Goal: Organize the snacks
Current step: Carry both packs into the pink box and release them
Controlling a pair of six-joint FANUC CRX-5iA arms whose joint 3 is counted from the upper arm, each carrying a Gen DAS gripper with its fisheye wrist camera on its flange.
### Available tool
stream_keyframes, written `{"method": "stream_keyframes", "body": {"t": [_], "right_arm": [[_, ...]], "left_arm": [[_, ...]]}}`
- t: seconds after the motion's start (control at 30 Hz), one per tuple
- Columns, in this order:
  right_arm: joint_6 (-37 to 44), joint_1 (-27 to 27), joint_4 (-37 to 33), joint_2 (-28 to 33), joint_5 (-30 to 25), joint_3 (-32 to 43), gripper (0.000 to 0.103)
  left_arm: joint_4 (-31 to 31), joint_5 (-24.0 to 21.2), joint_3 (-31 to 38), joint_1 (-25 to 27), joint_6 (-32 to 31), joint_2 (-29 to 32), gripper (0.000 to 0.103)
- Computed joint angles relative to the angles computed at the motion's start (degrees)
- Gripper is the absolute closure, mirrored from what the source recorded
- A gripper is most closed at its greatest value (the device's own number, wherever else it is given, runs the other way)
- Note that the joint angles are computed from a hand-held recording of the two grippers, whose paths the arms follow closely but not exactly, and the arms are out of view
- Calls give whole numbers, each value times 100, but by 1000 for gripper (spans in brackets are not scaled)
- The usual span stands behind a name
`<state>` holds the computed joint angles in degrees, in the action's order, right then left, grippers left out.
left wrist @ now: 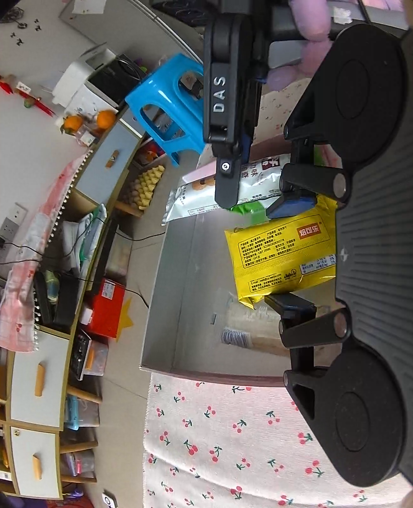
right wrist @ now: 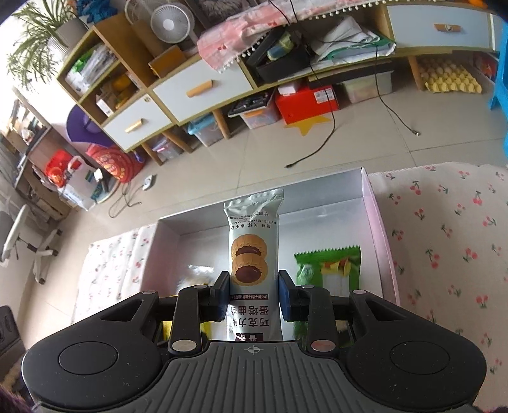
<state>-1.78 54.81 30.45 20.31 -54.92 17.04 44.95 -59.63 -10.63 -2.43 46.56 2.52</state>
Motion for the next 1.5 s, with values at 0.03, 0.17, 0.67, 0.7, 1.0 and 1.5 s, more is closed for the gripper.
{"method": "stream_keyframes", "body": {"t": [0.03, 0.17, 0.67, 0.7, 1.0, 1.5], "right_arm": [[34, -22, -27, 30, -3, 28, 73], [224, -70, -105, 101, 17, 90, 73], [642, -195, -228, 333, -134, 318, 73], [664, -195, -231, 339, -152, 330, 73], [922, -170, -222, 470, -364, 537, 72], [678, -68, -17, 109, -44, 172, 31]], "left_arm": [[-44, 9, 26, -4, 27, 18, 56], [-189, 26, 97, -36, 60, 61, 56], [-393, 206, 224, -225, 115, 243, 56], [-400, 219, 222, -223, 130, 249, 56], [-252, 307, 120, -217, -10, 219, 55], [-226, 287, 45, -246, 32, 24, 24]]}}
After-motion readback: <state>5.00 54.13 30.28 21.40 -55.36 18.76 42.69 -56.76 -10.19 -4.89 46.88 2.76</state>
